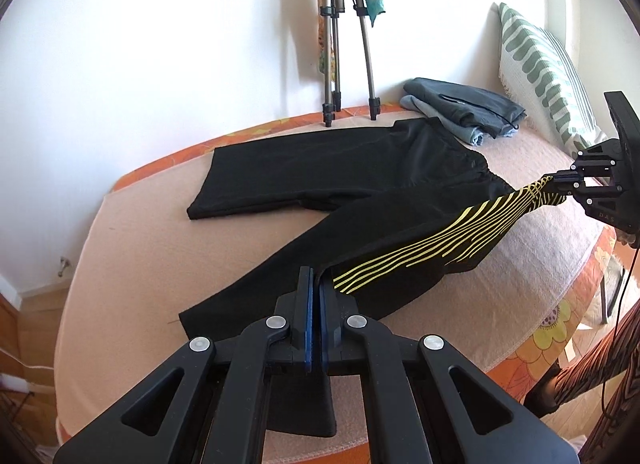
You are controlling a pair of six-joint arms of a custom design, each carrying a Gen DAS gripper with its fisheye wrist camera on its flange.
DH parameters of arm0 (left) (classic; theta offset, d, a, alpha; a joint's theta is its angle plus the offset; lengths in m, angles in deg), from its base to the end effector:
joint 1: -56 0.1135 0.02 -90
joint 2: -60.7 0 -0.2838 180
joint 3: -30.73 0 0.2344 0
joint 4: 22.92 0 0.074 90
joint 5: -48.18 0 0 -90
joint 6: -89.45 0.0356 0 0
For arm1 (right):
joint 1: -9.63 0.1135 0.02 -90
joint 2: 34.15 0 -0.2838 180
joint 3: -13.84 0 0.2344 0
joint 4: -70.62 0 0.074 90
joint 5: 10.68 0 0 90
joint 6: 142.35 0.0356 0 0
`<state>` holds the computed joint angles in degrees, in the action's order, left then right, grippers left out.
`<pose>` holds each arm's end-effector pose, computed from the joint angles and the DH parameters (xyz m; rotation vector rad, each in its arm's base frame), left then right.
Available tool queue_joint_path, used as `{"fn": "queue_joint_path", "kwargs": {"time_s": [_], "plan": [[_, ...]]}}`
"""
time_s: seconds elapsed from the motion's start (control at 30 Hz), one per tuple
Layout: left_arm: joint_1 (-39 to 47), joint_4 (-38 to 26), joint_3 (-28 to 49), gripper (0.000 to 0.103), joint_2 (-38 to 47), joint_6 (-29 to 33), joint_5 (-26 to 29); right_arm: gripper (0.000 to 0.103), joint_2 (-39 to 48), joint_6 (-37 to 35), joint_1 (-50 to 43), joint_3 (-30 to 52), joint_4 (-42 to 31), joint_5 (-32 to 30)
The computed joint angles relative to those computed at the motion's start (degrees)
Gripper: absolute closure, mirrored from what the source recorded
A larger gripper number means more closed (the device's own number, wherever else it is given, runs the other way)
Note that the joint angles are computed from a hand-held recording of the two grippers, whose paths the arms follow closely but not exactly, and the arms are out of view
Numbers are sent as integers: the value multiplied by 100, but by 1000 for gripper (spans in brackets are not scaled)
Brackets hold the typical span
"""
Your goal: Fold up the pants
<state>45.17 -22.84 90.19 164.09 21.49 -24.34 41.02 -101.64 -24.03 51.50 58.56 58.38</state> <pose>0.3245 -0.0730 0.1522 0.7956 2.1645 -0.2563 0.1759 -0.1018 0.1635 -0.4821 2.3264 -0.2499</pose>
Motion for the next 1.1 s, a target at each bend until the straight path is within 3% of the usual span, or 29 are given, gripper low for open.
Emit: {"fn": "queue_joint_path", "kwargs": {"time_s": [0.27,0.47,0.57,0.63,0.7,0.8,0.97,1.1], "plan": [[69,-431,1499,102,652,-314,-82,103,567,636,666,1072,-17,518],[311,-1493,2614,102,1285,-261,291,103,1316,626,922,1813,-32,780],[413,-1894,2561,99,1341,47,518,103,1651,535,857,1874,45,778],[449,-2332,2542,88,1380,237,610,103,1926,500,770,1930,100,777],[410,-2466,2323,70,1339,405,575,103,2090,481,719,1902,175,801],[206,-2413,2050,58,1329,564,257,103,2164,513,612,1784,216,681],[-101,-2297,2001,56,1551,540,-72,103,2117,489,557,1515,306,674],[-479,-1726,1854,56,1799,776,-1113,103,2032,471,485,1436,238,622]]}}
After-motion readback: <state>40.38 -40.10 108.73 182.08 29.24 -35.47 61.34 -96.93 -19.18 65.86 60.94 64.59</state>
